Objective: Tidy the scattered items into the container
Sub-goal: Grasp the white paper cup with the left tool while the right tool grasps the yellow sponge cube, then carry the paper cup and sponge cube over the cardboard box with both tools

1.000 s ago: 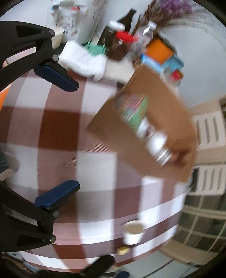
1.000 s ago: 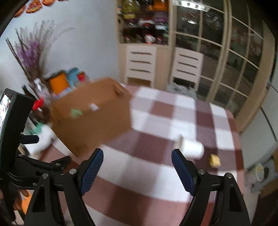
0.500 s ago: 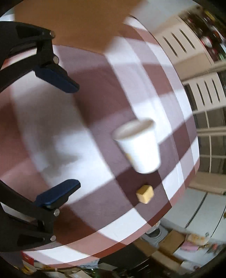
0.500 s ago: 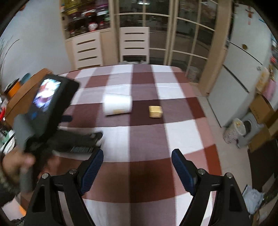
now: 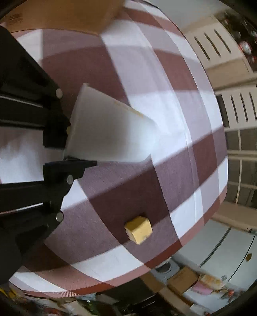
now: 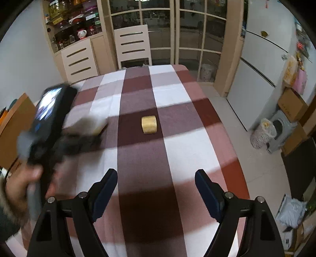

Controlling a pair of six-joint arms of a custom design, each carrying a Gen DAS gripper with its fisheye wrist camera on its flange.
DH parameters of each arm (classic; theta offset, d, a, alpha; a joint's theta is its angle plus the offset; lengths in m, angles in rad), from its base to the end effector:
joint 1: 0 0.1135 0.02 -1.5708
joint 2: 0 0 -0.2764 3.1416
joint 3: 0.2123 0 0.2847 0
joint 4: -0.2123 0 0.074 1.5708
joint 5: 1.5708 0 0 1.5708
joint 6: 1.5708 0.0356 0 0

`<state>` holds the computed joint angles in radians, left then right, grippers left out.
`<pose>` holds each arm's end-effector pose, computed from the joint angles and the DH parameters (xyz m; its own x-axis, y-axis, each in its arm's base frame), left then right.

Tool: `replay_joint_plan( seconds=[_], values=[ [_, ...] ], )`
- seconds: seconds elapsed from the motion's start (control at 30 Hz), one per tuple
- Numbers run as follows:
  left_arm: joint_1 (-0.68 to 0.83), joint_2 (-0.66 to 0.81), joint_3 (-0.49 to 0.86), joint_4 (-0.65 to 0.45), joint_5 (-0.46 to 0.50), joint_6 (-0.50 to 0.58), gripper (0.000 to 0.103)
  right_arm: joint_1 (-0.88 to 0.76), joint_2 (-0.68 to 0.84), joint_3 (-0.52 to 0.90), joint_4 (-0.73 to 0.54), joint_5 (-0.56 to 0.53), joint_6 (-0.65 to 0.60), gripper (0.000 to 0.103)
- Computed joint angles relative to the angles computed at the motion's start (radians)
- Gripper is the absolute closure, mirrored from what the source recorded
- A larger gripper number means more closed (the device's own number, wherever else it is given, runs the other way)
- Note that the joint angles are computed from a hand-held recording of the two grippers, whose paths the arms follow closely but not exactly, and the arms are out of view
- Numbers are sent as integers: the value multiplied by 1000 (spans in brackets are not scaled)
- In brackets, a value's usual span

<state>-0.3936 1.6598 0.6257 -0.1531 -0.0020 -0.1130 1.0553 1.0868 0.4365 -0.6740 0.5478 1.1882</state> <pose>0.2581 -0.1071 0.0787 -0.8941 0.2492 -0.3721 0.2838 0.9580 -0.0404 0.1022 0.1428 0.1362 -0.8094 0.1780 -0.5596 0.1896 0.9811 0.0378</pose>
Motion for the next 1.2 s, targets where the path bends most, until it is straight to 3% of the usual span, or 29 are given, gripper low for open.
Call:
replay_joint_plan(
  seconds=[0.13, 0.23, 0.33, 0.37, 0.4, 0.47, 0.57, 0.6, 0.77, 0.9, 1.07, 1.2],
  values=[
    [84, -123, -134, 0, -95, -36, 95, -274, 190, -26, 367, -105, -334, 20],
    [167, -176, -207, 12, -124, -39, 94, -411, 418, 15, 570, -184, -477, 20],
    [193, -159, -215, 22, -144, -20, 86, -485, 578, 65, 675, -230, -553, 20],
    [196, -145, -207, 23, -144, -17, 75, -494, 605, 72, 697, -234, -573, 21],
    [193, -134, -200, 31, -152, -18, 67, -498, 624, 73, 723, -240, -592, 34],
    [199, -121, -188, 42, -136, -17, 64, -500, 649, 76, 750, -251, -622, 71],
    [222, -136, -188, 38, -63, -15, 92, -489, 617, 55, 745, -291, -615, 71],
    [216, -154, -192, 29, -63, -13, 94, -468, 596, 44, 729, -287, -603, 71],
    [226, -316, -250, -78, -52, 27, 95, -302, 453, -1, 597, -279, -475, 71],
    [300, -589, -324, -282, -71, 85, 95, -82, 357, 35, 422, -244, -333, 71],
    [604, -995, -328, -666, -19, 277, 95, 140, 328, 181, 238, -168, -244, 71],
    [1034, -1054, -229, -833, 103, 573, 95, 217, 365, 345, 170, -127, -277, 71]
  ],
)
